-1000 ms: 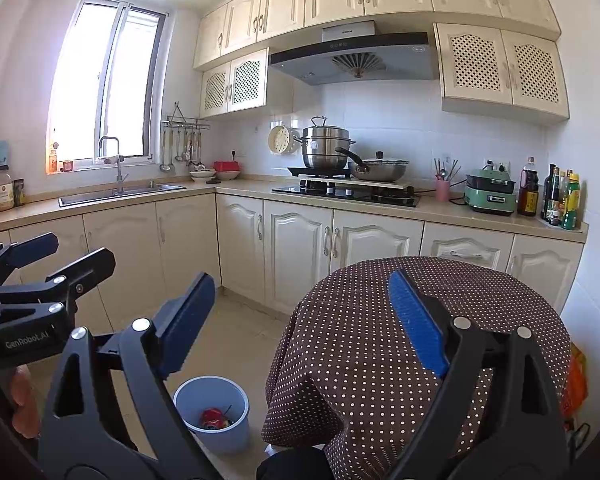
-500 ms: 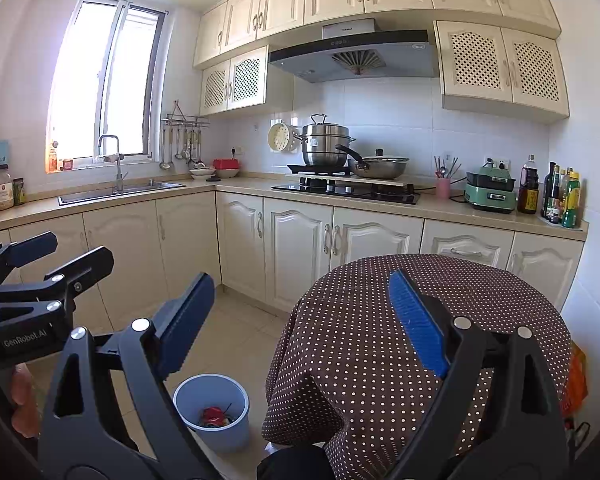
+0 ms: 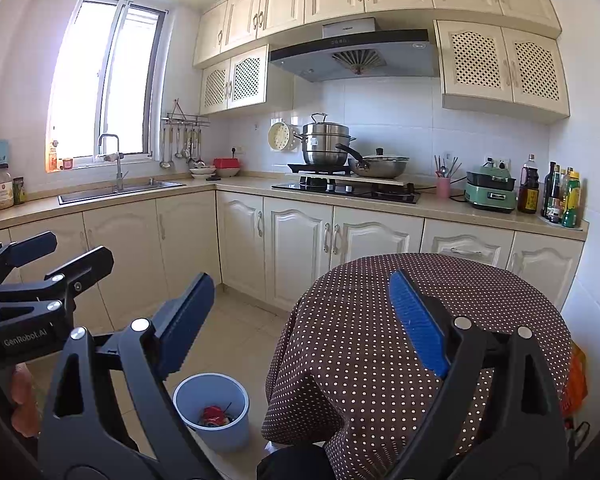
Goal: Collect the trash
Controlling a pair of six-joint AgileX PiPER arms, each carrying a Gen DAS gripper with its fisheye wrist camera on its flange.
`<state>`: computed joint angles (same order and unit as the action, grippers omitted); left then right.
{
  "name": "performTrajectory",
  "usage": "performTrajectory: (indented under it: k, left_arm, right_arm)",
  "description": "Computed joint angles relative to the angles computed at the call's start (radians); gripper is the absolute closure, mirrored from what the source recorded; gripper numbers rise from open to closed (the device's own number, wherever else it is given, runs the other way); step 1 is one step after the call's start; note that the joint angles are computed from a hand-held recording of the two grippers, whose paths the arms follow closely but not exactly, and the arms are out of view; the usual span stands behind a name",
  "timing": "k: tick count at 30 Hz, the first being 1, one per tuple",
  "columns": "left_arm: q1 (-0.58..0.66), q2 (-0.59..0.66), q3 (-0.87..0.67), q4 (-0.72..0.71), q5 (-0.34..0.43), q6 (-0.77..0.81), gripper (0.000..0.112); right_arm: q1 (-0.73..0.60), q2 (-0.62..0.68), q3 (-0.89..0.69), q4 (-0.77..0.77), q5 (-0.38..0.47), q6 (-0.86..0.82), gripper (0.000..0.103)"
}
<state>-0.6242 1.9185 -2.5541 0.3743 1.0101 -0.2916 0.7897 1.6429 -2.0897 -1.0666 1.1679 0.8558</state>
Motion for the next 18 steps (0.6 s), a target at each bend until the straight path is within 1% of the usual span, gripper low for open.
performTrajectory:
  k: [1,11,18]
  left_arm:
    - [0.001,0.01,-0.02,-0.004,0.009,0.006,0.018]
    - [-0.001,0.002,-0.002,0.004,0.002,-0.001,0.018]
    - [-0.001,0.009,-0.017,0.002,0.009,0.002,0.018]
  right_arm:
    - [0.0,0.002,-0.003,0.0,0.002,-0.001,0.015]
    - [0.001,0.002,-0.003,0.001,0.003,-0.001,0.015]
    - [0.0,0.002,-0.003,0.001,0.002,-0.002,0.015]
